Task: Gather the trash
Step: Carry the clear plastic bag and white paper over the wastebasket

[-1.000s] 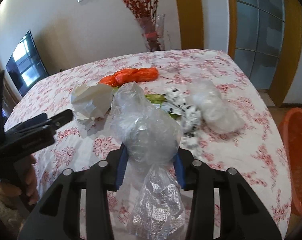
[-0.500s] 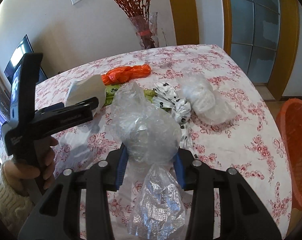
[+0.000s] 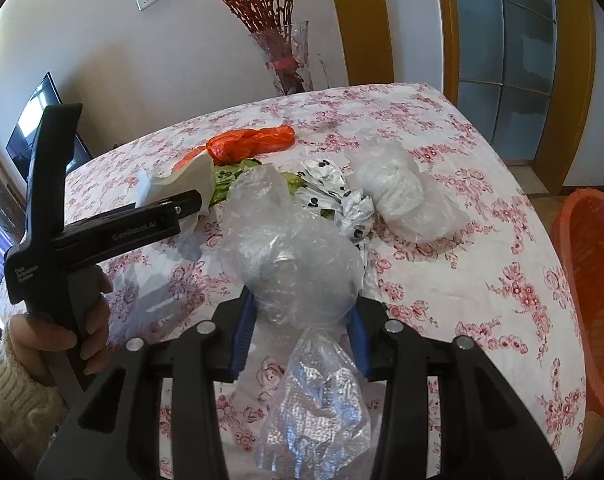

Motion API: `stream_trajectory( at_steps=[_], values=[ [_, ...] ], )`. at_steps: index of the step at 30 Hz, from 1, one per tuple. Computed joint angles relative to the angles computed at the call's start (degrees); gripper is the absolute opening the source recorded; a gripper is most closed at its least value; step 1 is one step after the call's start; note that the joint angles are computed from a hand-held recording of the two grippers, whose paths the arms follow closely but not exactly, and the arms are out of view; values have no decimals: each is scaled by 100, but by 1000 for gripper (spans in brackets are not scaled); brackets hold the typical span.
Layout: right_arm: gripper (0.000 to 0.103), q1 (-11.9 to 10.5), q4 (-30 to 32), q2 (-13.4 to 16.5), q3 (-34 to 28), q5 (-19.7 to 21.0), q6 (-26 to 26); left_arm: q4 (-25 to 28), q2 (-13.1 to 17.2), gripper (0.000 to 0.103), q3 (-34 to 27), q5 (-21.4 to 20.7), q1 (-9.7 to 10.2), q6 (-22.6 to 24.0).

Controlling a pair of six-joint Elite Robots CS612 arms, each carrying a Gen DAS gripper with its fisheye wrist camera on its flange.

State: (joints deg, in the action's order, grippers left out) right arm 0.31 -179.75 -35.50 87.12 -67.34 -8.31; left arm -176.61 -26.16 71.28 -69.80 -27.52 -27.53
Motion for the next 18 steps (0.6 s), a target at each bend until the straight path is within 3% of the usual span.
stream_trajectory(
  at_steps=[18],
  values=[
    [41,-89,-308,-131,195,56,124,-438,-274,90,452,252,-98,-52]
  ],
)
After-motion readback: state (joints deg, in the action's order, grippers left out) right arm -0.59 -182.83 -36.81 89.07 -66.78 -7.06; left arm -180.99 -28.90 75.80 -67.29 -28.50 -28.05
